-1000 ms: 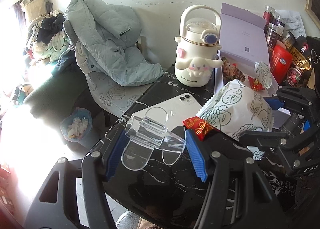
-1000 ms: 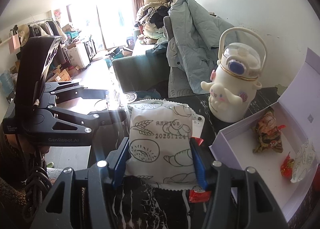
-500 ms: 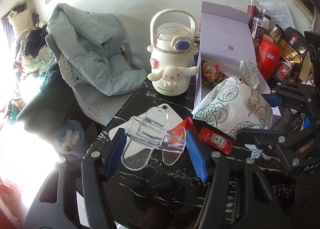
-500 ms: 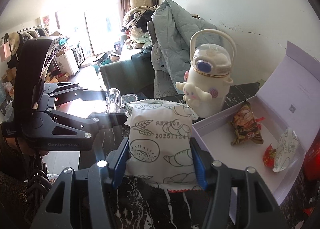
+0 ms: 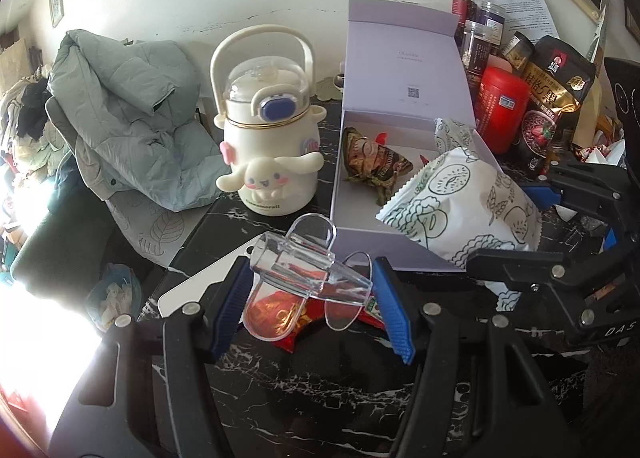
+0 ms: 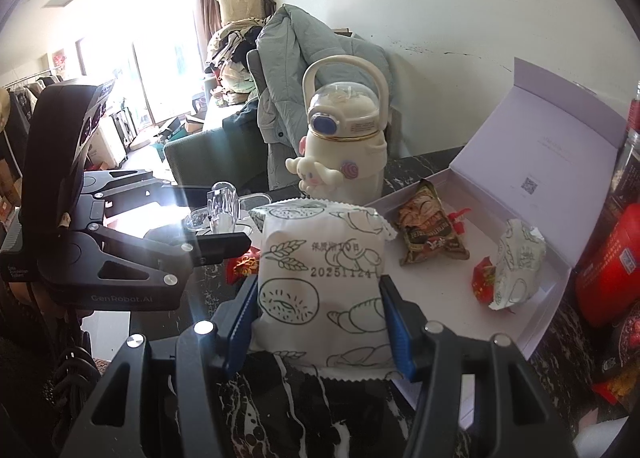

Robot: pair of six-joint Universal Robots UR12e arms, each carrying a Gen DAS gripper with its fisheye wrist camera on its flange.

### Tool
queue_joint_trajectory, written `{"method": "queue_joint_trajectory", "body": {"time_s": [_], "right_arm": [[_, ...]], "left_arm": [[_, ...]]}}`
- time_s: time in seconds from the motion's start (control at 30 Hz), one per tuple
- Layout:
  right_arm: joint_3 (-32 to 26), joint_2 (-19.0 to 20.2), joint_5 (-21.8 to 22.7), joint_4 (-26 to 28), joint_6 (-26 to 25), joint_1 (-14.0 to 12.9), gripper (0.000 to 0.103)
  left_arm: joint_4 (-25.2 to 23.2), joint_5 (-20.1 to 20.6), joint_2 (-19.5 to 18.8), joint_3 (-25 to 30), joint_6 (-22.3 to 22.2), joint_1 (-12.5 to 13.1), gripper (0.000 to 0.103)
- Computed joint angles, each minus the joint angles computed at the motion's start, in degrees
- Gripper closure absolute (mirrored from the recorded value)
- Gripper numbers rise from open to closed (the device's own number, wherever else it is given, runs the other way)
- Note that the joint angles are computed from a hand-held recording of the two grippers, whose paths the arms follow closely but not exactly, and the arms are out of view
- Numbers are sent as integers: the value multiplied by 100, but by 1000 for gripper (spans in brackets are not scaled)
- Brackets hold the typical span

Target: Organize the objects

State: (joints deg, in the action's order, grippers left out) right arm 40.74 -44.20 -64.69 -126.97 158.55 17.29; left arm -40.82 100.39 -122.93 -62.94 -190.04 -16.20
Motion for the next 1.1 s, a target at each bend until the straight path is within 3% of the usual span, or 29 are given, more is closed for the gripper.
{"method": "queue_joint_trajectory", "body": {"time_s": [0.67, 1.1], "right_arm": [[72, -43, -347, -320, 523, -198, 44], [-407, 226, -508, -201, 718, -236, 44]], "left_arm": [[-418, -362, -640, 1118, 524, -112, 43], [-790, -609, -1078, 1875, 815, -88, 43]]}}
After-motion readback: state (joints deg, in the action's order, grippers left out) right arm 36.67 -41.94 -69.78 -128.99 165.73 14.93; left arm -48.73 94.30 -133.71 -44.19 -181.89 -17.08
